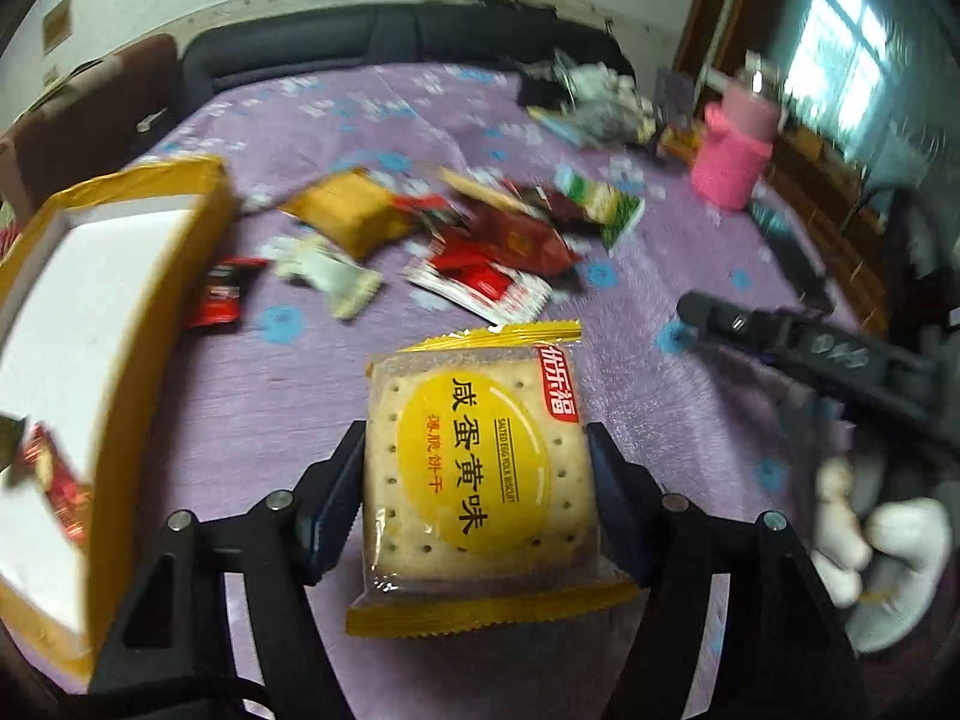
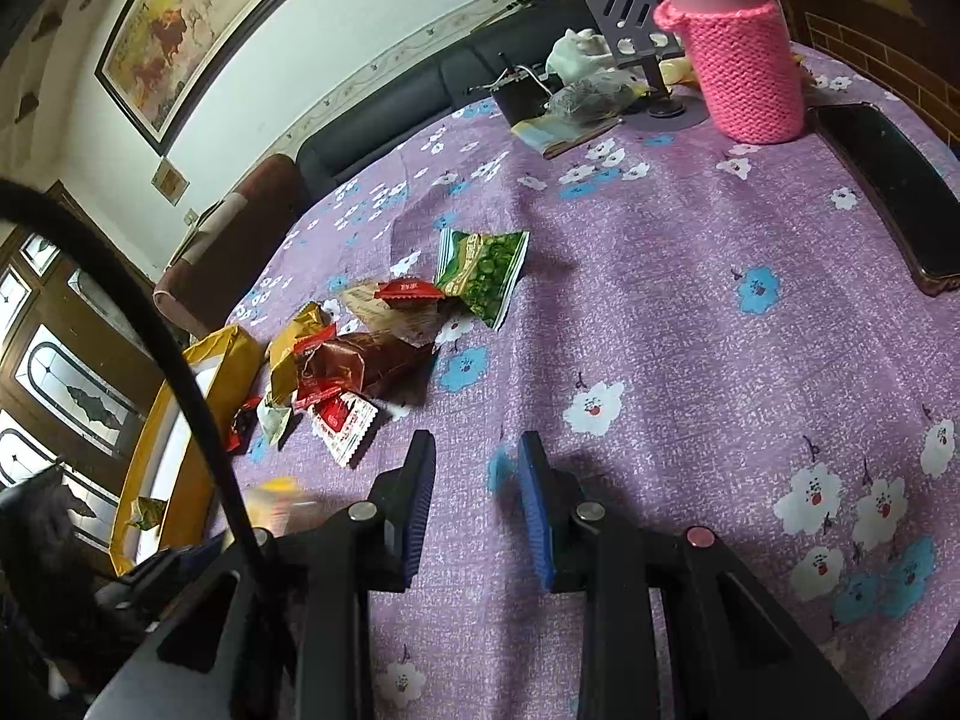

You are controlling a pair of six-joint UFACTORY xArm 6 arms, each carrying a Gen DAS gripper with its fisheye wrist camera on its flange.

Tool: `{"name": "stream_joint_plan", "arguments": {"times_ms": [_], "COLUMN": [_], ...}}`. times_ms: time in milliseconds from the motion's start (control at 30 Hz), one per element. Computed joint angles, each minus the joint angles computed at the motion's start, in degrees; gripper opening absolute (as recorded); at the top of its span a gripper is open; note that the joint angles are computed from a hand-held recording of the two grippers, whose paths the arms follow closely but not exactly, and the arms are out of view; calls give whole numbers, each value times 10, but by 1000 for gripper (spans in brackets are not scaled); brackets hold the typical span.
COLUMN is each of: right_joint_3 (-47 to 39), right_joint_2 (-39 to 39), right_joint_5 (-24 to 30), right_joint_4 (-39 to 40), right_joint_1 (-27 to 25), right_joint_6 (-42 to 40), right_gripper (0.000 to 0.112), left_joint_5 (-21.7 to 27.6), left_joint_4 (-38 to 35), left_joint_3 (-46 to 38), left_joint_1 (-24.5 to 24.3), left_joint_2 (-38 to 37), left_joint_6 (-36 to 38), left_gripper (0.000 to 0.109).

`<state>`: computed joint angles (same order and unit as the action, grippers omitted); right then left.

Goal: Organize snacks
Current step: 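Lift the yellow cracker packet with the left gripper while the right gripper grasps a green candy, then place the cracker packet and green candy into the white box tray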

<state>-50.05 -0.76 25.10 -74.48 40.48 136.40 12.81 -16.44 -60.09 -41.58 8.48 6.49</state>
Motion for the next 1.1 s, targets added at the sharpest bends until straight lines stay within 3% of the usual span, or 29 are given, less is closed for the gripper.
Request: {"name": "stream_joint_plan", "arguments": {"times_ms": [167, 300, 500, 567, 700, 867, 1100], "right_joint_3": [-25, -98, -215, -232, -216, -222, -166], "right_joint_2": [6, 43, 147, 171, 163, 154, 92], "right_joint_5": [3, 60, 84, 85, 76, 121, 131], "right_joint_4": [33, 133, 302, 345, 332, 315, 265], "right_joint_1": [-11, -33, -90, -97, -85, -55, -22], "right_joint_6": [-60, -263, -538, -592, -581, -548, -405], "right_gripper": [30, 38, 39, 39, 33, 12, 8], "left_joint_5": [-12, -1, 10, 16, 13, 17, 15], "left_joint_4": [-126, -204, -239, -261, -284, -328, -367], "left_joint_3": [58, 76, 86, 86, 86, 93, 140], "left_joint_1": [27, 57, 98, 110, 119, 125, 141], "left_joint_2": [-82, -116, -130, -130, -128, -137, -201], "left_joint_6": [106, 167, 193, 215, 242, 277, 309], "left_gripper": [70, 70, 70, 70, 70, 70, 70]}}
